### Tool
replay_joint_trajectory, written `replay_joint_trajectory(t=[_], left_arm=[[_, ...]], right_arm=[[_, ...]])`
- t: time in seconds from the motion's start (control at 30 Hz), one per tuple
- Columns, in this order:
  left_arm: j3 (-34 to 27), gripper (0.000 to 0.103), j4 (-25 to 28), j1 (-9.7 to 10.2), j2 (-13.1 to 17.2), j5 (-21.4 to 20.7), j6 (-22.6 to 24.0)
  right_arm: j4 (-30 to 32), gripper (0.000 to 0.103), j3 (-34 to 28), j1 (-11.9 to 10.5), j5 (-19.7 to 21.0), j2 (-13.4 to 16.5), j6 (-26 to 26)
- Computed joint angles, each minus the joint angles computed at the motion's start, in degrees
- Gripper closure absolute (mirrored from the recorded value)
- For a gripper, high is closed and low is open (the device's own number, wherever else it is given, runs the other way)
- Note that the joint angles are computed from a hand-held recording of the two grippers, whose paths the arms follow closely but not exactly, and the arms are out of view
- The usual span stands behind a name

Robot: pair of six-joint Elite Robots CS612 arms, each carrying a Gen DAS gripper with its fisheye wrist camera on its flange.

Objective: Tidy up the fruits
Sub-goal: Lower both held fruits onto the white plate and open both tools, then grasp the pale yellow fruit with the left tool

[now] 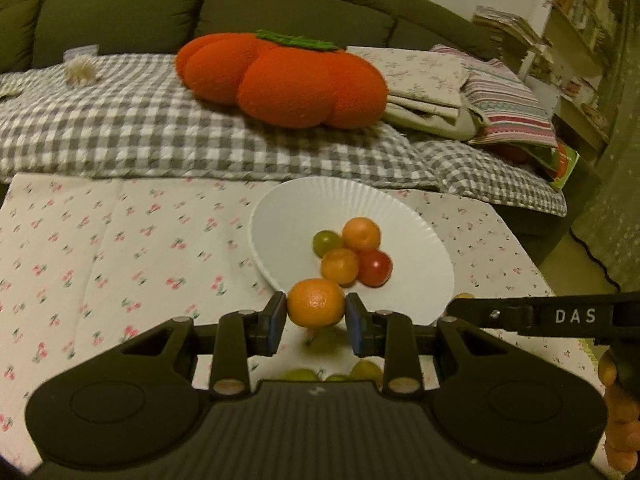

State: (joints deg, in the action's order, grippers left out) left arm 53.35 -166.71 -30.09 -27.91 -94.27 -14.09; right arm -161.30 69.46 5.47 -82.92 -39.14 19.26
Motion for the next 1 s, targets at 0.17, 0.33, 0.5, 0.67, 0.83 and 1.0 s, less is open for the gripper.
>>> replay_joint_trajectory(t=[0.17, 0.33, 0.5, 0.67, 0.83, 1.0], left_arm=[[-2.8, 0.073, -0.4, -0.28, 2.0, -0.6, 2.8], [-4.3, 0.073, 1.1, -0.49, 3.1, -0.7, 5.7], [-4.9, 0.072, 1.5, -0.61, 3.6, -0.4, 7.9], [-5.2, 0.066, 1.1, -0.4, 3.9, -1.2, 8.4], [-4.7, 0.043, 0.4, -0.02, 3.5, -1.5, 6.8], [-4.0, 0.043, 0.4, 0.4, 2.8, -1.5, 3.7]], right_arm=[[-0.5, 0.077, -0.8, 0.1, -0.7, 0.9, -0.3], [-0.6, 0.077, -2.0, 0.3, -1.6, 2.2, -1.7], [-1.8, 0.077, -2.7, 0.4, -2.0, 3.0, -2.3], [-2.3, 0.076, -3.5, 0.5, -2.0, 3.8, -1.9], [-3.2, 0.068, -3.4, 0.4, -1.8, 3.7, -0.2], [-3.7, 0.067, -2.6, 0.1, -2.0, 2.9, 1.6]])
